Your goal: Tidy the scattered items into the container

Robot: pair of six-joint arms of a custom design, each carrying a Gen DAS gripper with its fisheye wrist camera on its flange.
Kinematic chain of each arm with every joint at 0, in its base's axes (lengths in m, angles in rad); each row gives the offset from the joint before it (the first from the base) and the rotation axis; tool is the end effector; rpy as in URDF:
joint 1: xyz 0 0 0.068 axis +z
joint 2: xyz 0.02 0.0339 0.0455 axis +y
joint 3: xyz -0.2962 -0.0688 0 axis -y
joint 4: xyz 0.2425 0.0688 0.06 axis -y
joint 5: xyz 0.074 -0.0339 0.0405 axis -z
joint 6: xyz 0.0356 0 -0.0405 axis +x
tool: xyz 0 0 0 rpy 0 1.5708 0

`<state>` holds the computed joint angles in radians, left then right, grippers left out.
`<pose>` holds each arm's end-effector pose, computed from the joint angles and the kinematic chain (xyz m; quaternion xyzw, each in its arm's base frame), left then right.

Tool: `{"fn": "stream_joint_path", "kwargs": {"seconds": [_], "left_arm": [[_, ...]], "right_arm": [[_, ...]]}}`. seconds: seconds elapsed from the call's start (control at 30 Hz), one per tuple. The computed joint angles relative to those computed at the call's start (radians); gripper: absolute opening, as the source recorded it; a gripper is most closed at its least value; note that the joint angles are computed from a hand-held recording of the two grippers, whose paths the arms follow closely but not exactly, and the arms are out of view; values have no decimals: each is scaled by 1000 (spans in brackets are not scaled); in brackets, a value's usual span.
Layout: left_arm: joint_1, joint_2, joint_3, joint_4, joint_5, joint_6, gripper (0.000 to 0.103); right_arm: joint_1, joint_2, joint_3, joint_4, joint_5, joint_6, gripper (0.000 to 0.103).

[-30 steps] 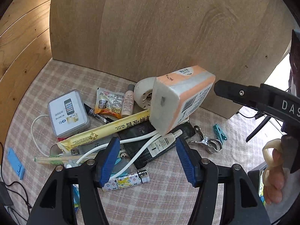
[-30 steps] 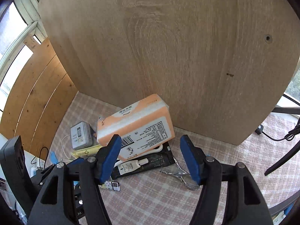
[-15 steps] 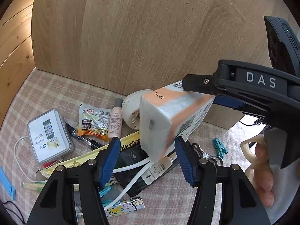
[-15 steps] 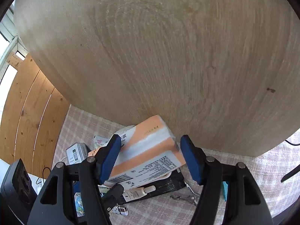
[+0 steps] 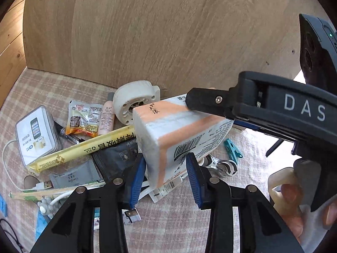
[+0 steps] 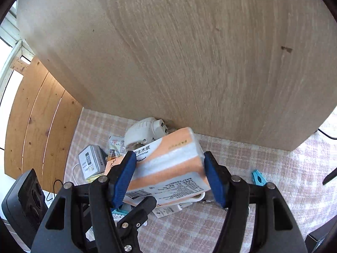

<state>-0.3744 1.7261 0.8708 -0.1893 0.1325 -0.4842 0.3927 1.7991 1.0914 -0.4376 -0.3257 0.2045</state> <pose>0.3008 -0.1233 0.1680 -0.0357 0.9630 -0.1661 0.2093 0.3234 0.1463 0.1918 -0.1247 0.9570 0.2128 0.1525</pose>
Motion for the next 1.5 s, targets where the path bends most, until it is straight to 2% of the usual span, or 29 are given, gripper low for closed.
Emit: {"fn": "stream_joint_path", "kwargs": {"seconds": [0.07, 0.2, 0.37, 0.6, 0.7, 0.93, 1.13, 1.27, 1.5], "left_arm": [[-23, -9, -17, -1, 20, -19, 37], [-101, -45, -60, 13, -3, -65, 37], [-227, -72, -80, 5, -8, -130, 37], [-450, -87, -34, -34, -50, -228, 36], [-528, -71, 16, -52, -64, -254, 36], [-673, -27, 168, -136, -93, -268, 36], [-774, 66, 355, -219, -114, -250, 36], [-832, 146, 498, -271, -106, -239, 37], [-922, 318, 788, -390, -80, -193, 37]], "right_arm": [[-17, -35, -34, -23, 9, 2, 64], [-75, -126, -142, -27, -18, -21, 64], [-164, -244, -236, -91, -17, -90, 64], [-415, -438, -352, -226, -70, -245, 64], [-583, -508, -354, -332, -106, -376, 64], [-1015, -538, -268, -590, -188, -744, 64], [-1320, -512, -152, -746, -218, -1009, 64], [-1501, -450, -67, -810, -232, -1143, 64], [-1751, -259, 113, -885, -228, -1280, 64]]}}
